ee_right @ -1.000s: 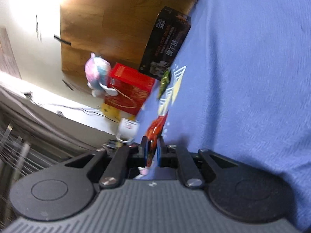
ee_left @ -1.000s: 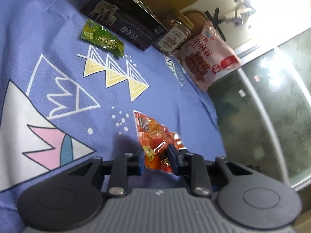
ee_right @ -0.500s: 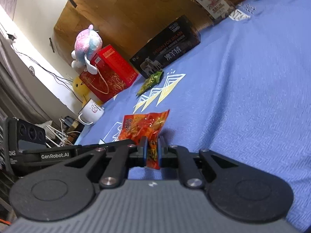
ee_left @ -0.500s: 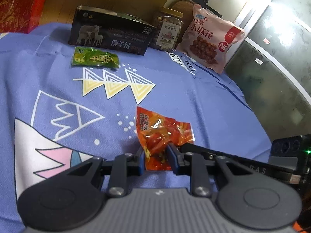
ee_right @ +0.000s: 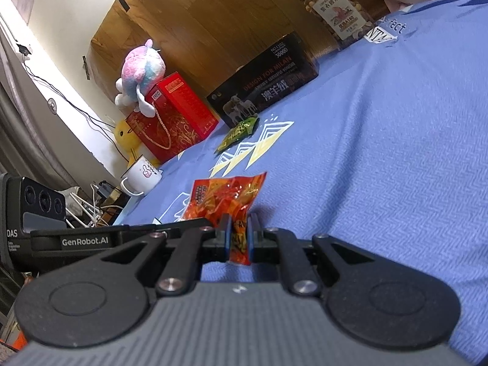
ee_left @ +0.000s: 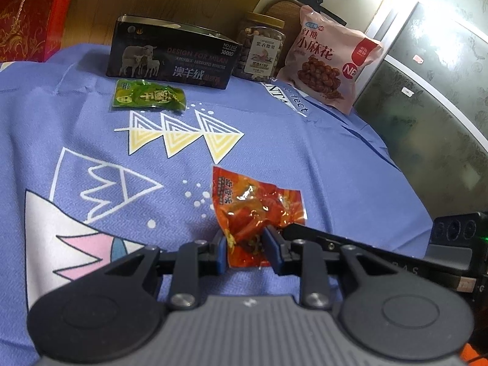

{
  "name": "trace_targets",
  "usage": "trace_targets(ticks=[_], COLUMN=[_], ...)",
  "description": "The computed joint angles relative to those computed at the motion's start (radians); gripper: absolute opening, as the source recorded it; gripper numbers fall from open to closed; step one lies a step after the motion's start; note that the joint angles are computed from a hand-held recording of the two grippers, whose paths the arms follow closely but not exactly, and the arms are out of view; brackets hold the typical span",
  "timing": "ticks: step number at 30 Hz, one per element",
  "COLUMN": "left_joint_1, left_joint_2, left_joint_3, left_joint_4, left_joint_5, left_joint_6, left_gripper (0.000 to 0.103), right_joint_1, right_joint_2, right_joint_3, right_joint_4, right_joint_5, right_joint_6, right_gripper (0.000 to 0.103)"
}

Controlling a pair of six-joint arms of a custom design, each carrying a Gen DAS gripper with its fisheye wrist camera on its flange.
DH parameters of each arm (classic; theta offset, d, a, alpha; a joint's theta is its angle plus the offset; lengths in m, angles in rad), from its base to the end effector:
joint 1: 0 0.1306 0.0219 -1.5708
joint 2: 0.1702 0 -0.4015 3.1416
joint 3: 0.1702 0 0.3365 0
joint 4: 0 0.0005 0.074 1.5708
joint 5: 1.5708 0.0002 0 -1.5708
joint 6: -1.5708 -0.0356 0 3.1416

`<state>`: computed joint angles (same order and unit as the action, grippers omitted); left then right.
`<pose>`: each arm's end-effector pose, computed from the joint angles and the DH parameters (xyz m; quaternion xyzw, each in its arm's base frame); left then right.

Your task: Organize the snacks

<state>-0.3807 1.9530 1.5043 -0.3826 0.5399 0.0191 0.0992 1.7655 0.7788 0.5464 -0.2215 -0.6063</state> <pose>0.5557 -0.2427 0.2490 0.2564 0.8667 -0.3129 0.2920 0.4461 0.0518 0.1784 0.1532 0.8273 0.2715 0.4673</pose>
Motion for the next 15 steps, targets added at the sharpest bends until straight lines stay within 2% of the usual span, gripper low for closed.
trace_targets(ticks=[15], left_joint_1=[-0.015], left_joint_2=[-0.013], left_joint_3=[-0.012], left_joint_4=[0.005], left_joint_5=[-0.048], left_joint_6=[-0.01], left_gripper=[0.028], right_joint_1=[0.001], right_joint_2=[-0.001], right_joint_3=[0.0], right_joint_4=[-0.001], right_joint_5=[0.003], right_joint_6=[0.007], right_gripper=[0.013])
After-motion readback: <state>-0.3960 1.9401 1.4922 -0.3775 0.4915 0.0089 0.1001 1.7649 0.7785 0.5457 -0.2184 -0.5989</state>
